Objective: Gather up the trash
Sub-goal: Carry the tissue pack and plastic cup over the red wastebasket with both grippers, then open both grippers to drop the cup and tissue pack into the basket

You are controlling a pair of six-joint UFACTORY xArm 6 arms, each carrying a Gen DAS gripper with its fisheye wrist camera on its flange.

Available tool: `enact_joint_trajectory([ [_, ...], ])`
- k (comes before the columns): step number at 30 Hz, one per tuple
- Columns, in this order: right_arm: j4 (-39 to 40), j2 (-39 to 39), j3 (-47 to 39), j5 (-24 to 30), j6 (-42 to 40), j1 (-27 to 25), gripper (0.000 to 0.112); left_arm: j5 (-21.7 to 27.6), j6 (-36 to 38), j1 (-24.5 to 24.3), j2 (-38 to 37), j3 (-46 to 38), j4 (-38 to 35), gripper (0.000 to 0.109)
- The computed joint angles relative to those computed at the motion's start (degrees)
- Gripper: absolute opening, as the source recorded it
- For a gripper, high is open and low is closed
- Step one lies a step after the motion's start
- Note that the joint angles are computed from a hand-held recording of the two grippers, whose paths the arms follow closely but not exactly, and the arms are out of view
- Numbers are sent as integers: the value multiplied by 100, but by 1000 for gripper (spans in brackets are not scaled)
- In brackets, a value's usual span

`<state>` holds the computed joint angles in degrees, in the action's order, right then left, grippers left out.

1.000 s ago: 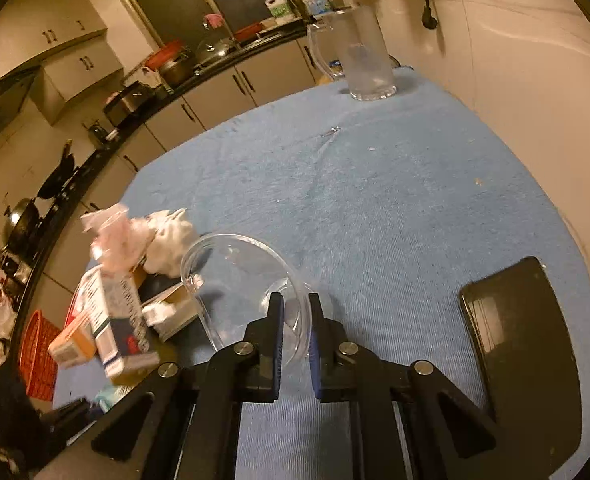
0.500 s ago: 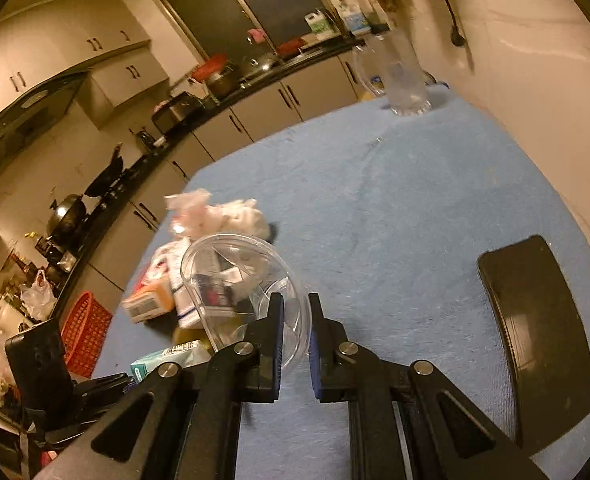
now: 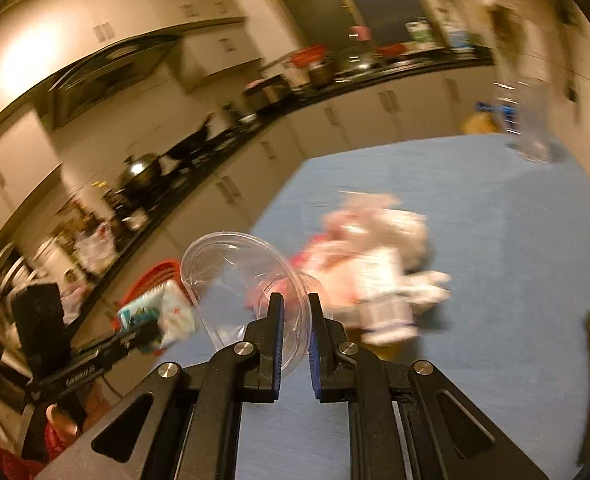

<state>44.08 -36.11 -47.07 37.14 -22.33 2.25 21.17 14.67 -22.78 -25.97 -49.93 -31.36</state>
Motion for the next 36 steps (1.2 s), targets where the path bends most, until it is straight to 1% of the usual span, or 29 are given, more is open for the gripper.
enact_joint_trajectory([
  [2, -15, 261, -267, -105, 1, 441, 12, -25, -134, 247, -267, 130, 183, 14],
  [3, 15, 363, -365, -108, -25, 564, 12, -43, -255, 458, -412, 195, 356, 14],
  [5, 116, 712, -679, -63, -88, 889, 12, 65, -209, 853, -615, 238, 423, 14],
  [8, 188, 1317, -1171, -212, -118, 1494, 12, 100, -238, 1376, -777, 290, 637, 14],
  [10, 229, 1662, -1457, -244, -142, 1757, 12, 233, -142, 1717, -778, 223, 538, 14],
  [14, 493, 2404, -2132, -104, -218, 2141, 12, 349, 116, 2228, -684, 220, 308, 14],
  [15, 484, 2533, -2246, -100, -170, 2203, 12, 407, 195, 2315, -635, 208, 216, 15],
  [20, 585, 3446, -3103, 181, 37, 2425, 12, 389, -172, 2454, -226, 115, 580, 15],
  [21, 547, 3682, -3319, 227, 123, 2479, 12, 417, -194, 2519, -151, 96, 624, 15],
  [23, 481, 3915, -3539, 309, 194, 2512, 13, 430, -235, 2538, -9, 49, 664, 16],
  [25, 363, 4190, -3771, 313, 348, 2564, 14, 408, -448, 2557, 131, 5, 910, 16],
  [26, 298, 4297, -3870, 337, 427, 2577, 14, 390, -551, 2570, 175, -13, 1028, 21],
  [27, 202, 4405, -3965, 368, 522, 2594, 14, 387, -625, 2593, 223, -31, 1126, 29],
  [28, 47, 4502, -4049, 337, 664, 2624, 15, 380, -647, 2610, 236, -28, 1141, 35],
  [29, -28, 4557, -4112, 325, 741, 2645, 20, 326, -615, 2623, 228, -2, 1082, 43],
  [30, -25, 4594, -4161, 363, 750, 2646, 36, 301, -586, 2634, 218, 10, 1045, 47],
  [31, -51, 4593, -4159, 354, 776, 2655, 54, 309, -566, 2634, 210, 7, 1033, 49],
  [32, -90, 4549, -4101, 244, 791, 2677, 61, 312, -534, 2643, 211, -7, 1013, 49],
  [34, -55, 4412, -3957, 68, 649, 2696, 63, 268, -563, 2637, 171, 21, 1009, 49],
  [36, -3, 4282, -3849, 18, 553, 2683, 63, 290, -524, 2629, 149, 9, 945, 49],
])
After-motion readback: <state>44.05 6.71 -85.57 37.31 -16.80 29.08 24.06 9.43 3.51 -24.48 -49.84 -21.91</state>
